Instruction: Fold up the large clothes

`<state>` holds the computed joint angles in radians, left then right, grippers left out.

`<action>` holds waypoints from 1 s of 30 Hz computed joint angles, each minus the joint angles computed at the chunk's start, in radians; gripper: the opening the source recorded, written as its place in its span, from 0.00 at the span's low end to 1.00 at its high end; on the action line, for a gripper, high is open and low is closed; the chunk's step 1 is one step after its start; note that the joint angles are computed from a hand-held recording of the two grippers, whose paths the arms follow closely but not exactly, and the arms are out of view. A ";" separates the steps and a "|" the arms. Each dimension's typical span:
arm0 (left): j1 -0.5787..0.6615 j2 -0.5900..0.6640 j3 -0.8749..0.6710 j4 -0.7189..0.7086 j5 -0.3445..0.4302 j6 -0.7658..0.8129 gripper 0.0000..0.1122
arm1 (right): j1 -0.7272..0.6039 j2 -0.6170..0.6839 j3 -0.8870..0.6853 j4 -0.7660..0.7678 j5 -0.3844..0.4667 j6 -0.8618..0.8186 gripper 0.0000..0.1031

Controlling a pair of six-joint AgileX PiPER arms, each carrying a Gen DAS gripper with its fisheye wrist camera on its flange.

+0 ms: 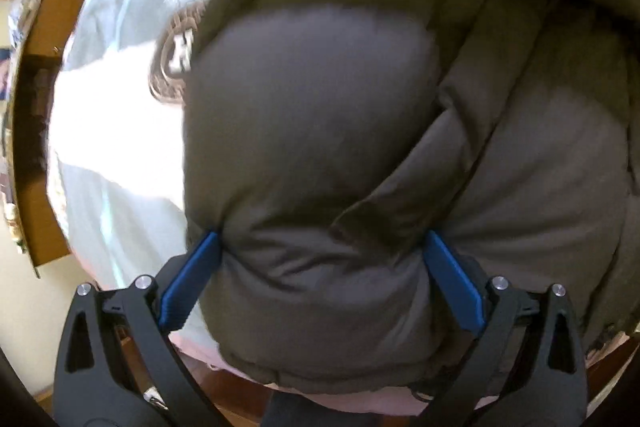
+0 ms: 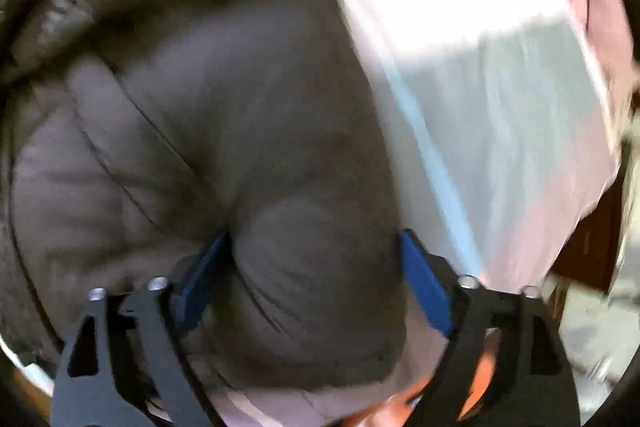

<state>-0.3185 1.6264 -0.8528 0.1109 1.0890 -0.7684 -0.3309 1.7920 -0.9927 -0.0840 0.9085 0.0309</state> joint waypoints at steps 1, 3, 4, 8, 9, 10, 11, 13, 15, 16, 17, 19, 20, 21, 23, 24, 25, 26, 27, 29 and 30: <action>-0.001 -0.015 -0.002 0.001 0.013 -0.001 0.90 | -0.014 -0.007 -0.004 0.007 0.018 0.007 0.88; -0.005 -0.048 -0.029 0.014 0.052 -0.007 0.90 | 0.003 -0.069 0.005 0.022 0.010 0.002 0.85; -0.008 -0.079 -0.037 0.021 0.056 -0.010 0.90 | 0.008 -0.113 0.018 0.073 -0.010 -0.052 0.85; -0.005 -0.124 -0.064 0.014 0.055 0.023 0.90 | 0.090 -0.155 0.031 0.260 -0.037 -0.232 0.85; 0.006 -0.090 -0.063 -0.001 0.065 0.040 0.90 | 0.128 -0.116 0.027 0.261 -0.031 -0.217 0.85; 0.022 -0.054 -0.047 -0.017 0.070 0.047 0.90 | 0.158 -0.065 0.021 0.239 -0.017 -0.180 0.85; 0.050 -0.035 -0.013 -0.027 0.037 0.054 0.90 | 0.171 -0.013 0.012 0.236 0.000 -0.163 0.85; 0.090 -0.061 0.039 -0.056 -0.023 0.060 0.90 | 0.188 0.021 0.024 0.221 -0.011 -0.135 0.88; 0.104 -0.060 -0.005 -0.051 0.019 0.061 0.90 | 0.190 0.016 -0.003 0.220 0.022 -0.141 0.88; 0.100 -0.073 -0.043 -0.033 0.041 0.052 0.90 | 0.172 0.001 -0.019 0.254 0.041 -0.169 0.88; 0.105 -0.089 -0.077 -0.020 0.050 0.058 0.90 | 0.178 -0.031 -0.006 0.287 0.042 -0.177 0.88; 0.103 -0.093 -0.177 0.007 0.061 0.080 0.90 | 0.181 -0.052 -0.069 0.322 0.047 -0.206 0.88; 0.105 -0.073 -0.234 0.023 0.067 0.093 0.90 | 0.190 -0.047 -0.101 0.323 0.047 -0.204 0.88; 0.107 -0.052 -0.283 0.040 0.068 0.105 0.90 | 0.206 -0.020 -0.163 0.338 0.047 -0.200 0.88; 0.115 0.015 -0.398 0.080 0.065 0.125 0.90 | 0.233 0.049 -0.287 0.404 0.044 -0.208 0.88; 0.124 0.060 -0.465 0.100 0.066 0.129 0.90 | 0.253 0.103 -0.379 0.436 0.050 -0.201 0.88; 0.135 0.110 -0.536 0.112 0.078 0.130 0.90 | 0.269 0.150 -0.469 0.442 0.082 -0.179 0.88; 0.106 0.184 -0.634 0.099 0.103 0.106 0.90 | 0.292 0.203 -0.569 0.473 0.074 -0.166 0.88; 0.116 0.246 -0.705 0.100 0.101 0.108 0.90 | 0.305 0.256 -0.669 0.496 0.094 -0.154 0.88; 0.137 0.325 -0.837 0.111 0.116 0.116 0.90 | 0.342 0.338 -0.858 0.531 0.139 -0.108 0.88; 0.147 0.355 -0.888 0.116 0.113 0.119 0.90 | 0.350 0.395 -0.958 0.590 0.138 -0.132 0.88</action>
